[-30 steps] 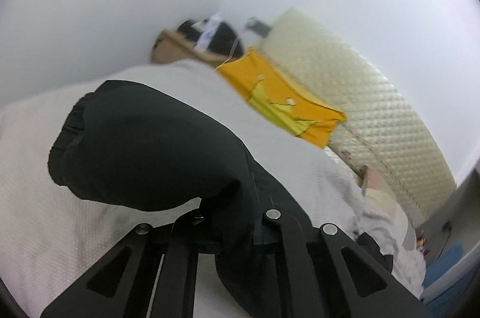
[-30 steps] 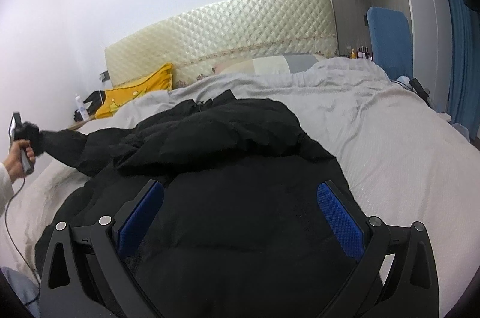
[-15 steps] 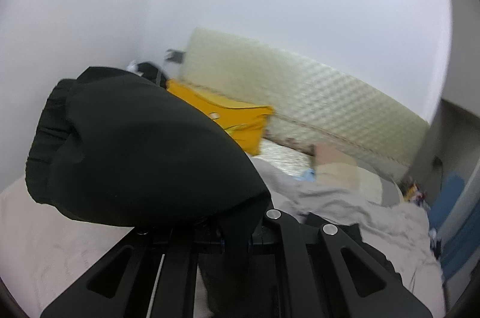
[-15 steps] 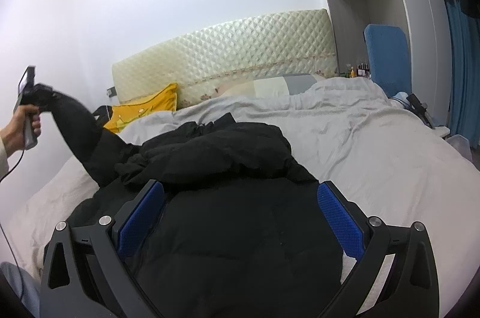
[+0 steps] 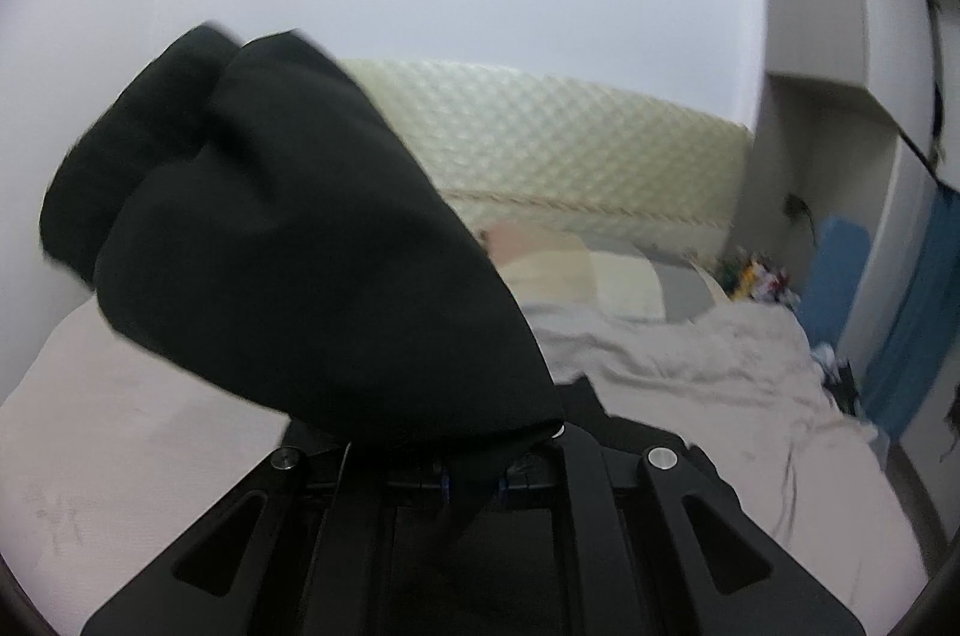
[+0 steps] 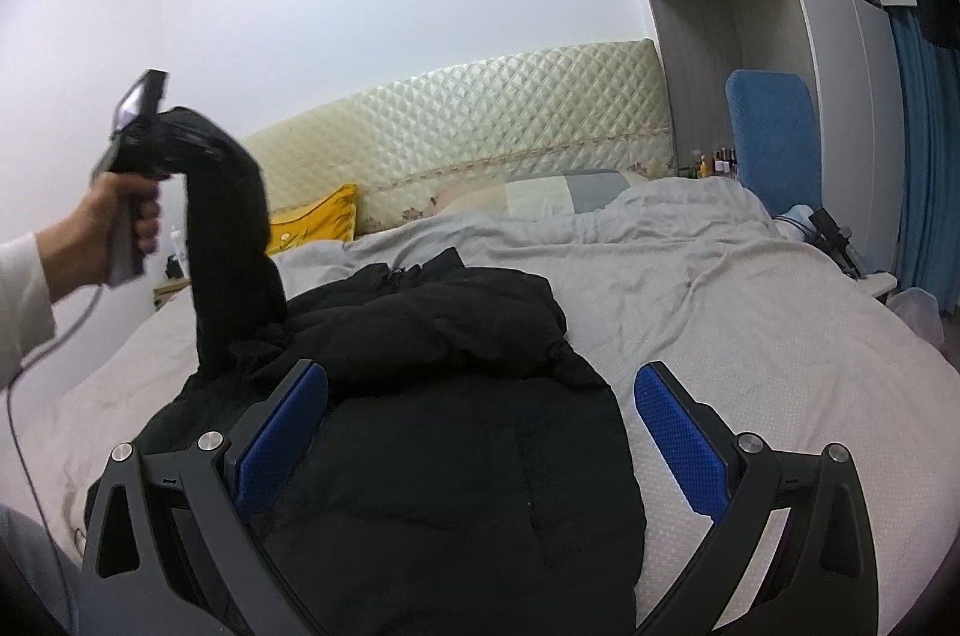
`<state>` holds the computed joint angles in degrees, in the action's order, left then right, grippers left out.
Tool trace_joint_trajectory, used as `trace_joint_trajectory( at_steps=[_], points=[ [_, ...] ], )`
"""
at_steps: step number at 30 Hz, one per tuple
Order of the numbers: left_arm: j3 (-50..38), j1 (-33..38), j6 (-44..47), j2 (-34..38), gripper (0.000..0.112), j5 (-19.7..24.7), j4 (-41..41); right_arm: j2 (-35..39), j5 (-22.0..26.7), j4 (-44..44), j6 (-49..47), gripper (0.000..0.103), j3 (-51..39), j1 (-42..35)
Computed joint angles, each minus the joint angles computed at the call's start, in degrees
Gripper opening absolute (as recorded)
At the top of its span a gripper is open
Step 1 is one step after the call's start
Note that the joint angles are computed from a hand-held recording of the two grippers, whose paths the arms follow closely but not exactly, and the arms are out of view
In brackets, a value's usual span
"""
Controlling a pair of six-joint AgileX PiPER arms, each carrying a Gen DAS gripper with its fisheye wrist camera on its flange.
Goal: Fold large clothes
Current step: 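Lift the held sleeve and fold it across the jacket body, then lay the sleeve down, open the left tool and withdraw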
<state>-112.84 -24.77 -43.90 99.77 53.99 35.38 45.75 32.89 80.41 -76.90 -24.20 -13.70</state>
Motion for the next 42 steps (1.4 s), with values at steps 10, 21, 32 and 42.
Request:
trace_joint_trajectory(
  at_steps=[10,21,32,42],
  points=[
    [-5.35,-7.95,-5.0,16.14,0.012,-4.29,0.97,3.92,4.62,3.96,-4.7,0.103,-0.42,-4.92],
    [-4.18,-8.72,-3.77,25.2,0.012,-8.13,-5.82,8.73,6.31,7.74,-8.69,0.103,-0.74,-6.43],
    [-3.59,-8.14,-2.05,26.38,0.016,-7.95,-8.65,11.0,3.13,9.02,-10.83,0.103,-1.38,-2.97],
    [13.15,-11.66,-6.12,12.78,0.078,-14.09,-3.56,11.47,-1.4,8.12,-9.69,0.103,-3.37,2.91]
  ],
)
